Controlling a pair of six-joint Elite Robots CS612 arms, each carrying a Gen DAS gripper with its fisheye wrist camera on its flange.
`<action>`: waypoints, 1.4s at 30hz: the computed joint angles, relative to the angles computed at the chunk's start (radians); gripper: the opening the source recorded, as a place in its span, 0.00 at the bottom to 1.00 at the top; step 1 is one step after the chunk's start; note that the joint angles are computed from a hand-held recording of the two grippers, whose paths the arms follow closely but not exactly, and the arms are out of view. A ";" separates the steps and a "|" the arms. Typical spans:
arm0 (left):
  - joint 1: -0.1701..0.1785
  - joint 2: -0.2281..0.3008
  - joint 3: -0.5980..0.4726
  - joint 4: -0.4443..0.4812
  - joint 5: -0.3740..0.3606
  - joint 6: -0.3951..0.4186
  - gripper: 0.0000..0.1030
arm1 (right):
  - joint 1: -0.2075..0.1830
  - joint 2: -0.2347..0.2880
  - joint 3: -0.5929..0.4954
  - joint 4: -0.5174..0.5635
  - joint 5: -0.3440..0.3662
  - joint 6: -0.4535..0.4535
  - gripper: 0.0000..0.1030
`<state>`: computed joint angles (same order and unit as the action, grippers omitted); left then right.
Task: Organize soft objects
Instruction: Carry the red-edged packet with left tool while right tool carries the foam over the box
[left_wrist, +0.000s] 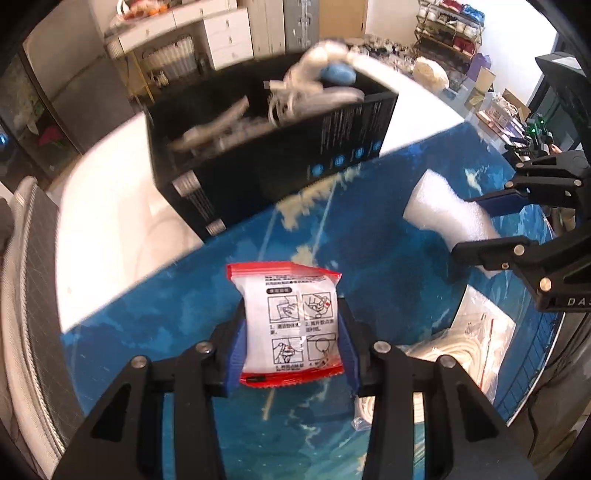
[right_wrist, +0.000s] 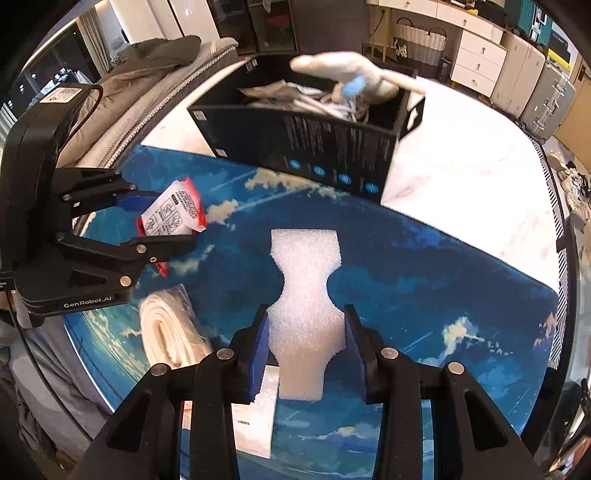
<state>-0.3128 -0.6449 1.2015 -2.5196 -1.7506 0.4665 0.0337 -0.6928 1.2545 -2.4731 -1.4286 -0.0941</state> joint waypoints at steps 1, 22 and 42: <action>0.003 -0.003 0.006 -0.021 -0.012 -0.003 0.41 | 0.000 -0.006 0.011 -0.016 0.003 -0.001 0.37; 0.064 -0.025 0.134 -0.865 -0.197 -0.186 0.41 | 0.019 -0.064 0.210 -0.912 0.018 -0.012 0.37; 0.056 -0.001 0.054 -0.793 -0.194 -0.273 0.41 | 0.018 -0.040 0.132 -0.821 0.031 0.003 0.37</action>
<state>-0.2573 -0.6457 1.2556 -3.3125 -1.9447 0.1931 0.0518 -0.7326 1.3860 -3.2941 -1.3973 -0.0915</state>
